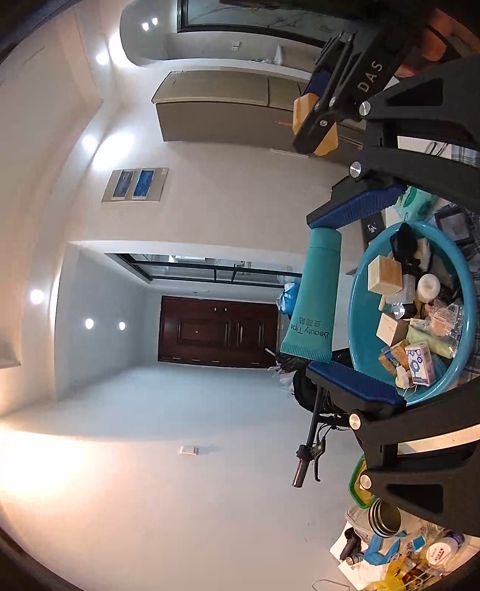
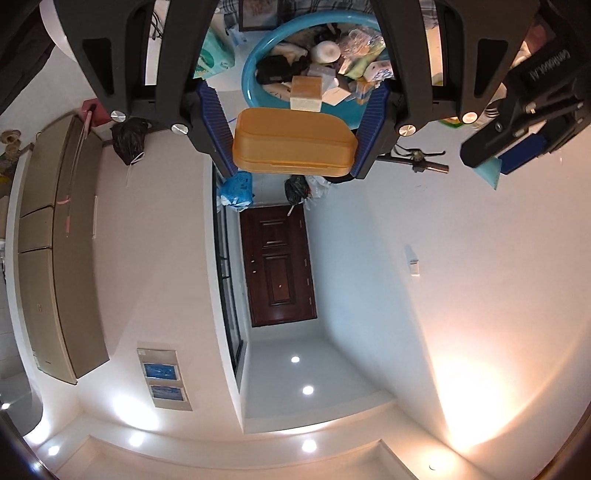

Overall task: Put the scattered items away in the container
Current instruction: 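Lift and carry the teal tube and amber soap case over the blue basin, then lower both held items into the blue basin and open both tools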

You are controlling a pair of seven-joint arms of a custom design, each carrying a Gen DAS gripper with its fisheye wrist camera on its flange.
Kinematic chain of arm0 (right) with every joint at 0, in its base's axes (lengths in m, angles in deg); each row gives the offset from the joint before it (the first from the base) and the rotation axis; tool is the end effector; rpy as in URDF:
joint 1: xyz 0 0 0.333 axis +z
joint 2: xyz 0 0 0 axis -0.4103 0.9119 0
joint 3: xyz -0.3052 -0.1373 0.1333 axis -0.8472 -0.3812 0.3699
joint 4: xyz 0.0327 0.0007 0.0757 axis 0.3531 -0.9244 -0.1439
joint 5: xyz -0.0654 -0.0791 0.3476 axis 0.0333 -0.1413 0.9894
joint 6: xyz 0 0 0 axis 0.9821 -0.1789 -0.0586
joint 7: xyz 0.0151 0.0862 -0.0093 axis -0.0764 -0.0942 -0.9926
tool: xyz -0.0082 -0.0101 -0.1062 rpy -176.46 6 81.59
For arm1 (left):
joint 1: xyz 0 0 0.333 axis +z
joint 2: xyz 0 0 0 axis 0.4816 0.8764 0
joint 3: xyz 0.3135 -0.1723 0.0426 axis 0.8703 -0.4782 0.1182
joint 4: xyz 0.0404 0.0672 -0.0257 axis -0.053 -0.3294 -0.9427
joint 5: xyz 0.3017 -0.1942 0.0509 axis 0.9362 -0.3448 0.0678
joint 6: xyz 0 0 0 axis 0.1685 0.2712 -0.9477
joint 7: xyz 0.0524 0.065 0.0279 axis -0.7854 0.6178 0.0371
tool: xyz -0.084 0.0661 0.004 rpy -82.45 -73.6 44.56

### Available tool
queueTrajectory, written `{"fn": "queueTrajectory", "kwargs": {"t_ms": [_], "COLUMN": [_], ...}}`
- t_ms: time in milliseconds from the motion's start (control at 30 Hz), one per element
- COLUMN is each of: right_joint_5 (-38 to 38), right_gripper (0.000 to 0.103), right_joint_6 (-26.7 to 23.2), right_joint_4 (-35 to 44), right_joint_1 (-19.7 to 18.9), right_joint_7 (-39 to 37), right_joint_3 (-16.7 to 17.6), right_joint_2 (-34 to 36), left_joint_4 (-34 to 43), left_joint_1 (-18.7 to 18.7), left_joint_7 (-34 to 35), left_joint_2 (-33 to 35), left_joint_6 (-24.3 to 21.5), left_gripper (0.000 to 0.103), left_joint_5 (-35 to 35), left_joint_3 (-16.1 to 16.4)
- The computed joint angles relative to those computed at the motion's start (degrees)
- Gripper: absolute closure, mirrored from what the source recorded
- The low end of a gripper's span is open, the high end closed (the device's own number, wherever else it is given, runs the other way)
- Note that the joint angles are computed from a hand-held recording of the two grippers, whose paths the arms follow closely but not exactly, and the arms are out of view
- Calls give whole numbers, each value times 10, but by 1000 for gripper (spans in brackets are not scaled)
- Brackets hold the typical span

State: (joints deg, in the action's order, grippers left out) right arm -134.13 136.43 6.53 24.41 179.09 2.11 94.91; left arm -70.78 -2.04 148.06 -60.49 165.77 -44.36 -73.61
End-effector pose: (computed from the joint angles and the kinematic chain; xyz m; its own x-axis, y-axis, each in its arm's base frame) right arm 0.5404 0.4679 0.7186 -0.2500 -0.9619 -0.1108 -0.1063 0.1410 -0.9843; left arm 0.5947 -0.3606 0.7095 -0.5202 -0.8499 0.0837 -0.1600 0.0007 -0.9871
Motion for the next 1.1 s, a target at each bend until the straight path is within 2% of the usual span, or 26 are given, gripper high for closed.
{"fn": "queueTrajectory", "kwargs": {"t_ms": [267,400,600,767,967,1100], "right_joint_5": [-10,-21,3,14,38,44], "right_gripper": [41,41,41,41,41,41], "right_joint_6": [-1,10,34,37,70,68], "right_joint_4": [-22,-31,-38,-29,-31,-31], "right_joint_1": [-16,-24,-43,-46,-55,-54], "right_joint_7": [31,47,46,36,22,19], "right_joint_3": [0,3,11,8,6,2], "right_joint_2": [-14,-18,-15,-5,-1,2], "left_joint_4": [37,49,72,77,95,111], "left_joint_1": [-4,-24,-9,-12,-5,5], "left_joint_7": [-6,-24,-26,-32,-32,-34], "left_joint_2": [28,37,52,59,75,88], "left_joint_6": [-16,-16,-25,-24,-35,-45], "left_gripper": [28,28,28,28,28,28], "left_joint_5": [11,23,24,33,31,30], "left_joint_3": [12,45,27,33,23,10]}}
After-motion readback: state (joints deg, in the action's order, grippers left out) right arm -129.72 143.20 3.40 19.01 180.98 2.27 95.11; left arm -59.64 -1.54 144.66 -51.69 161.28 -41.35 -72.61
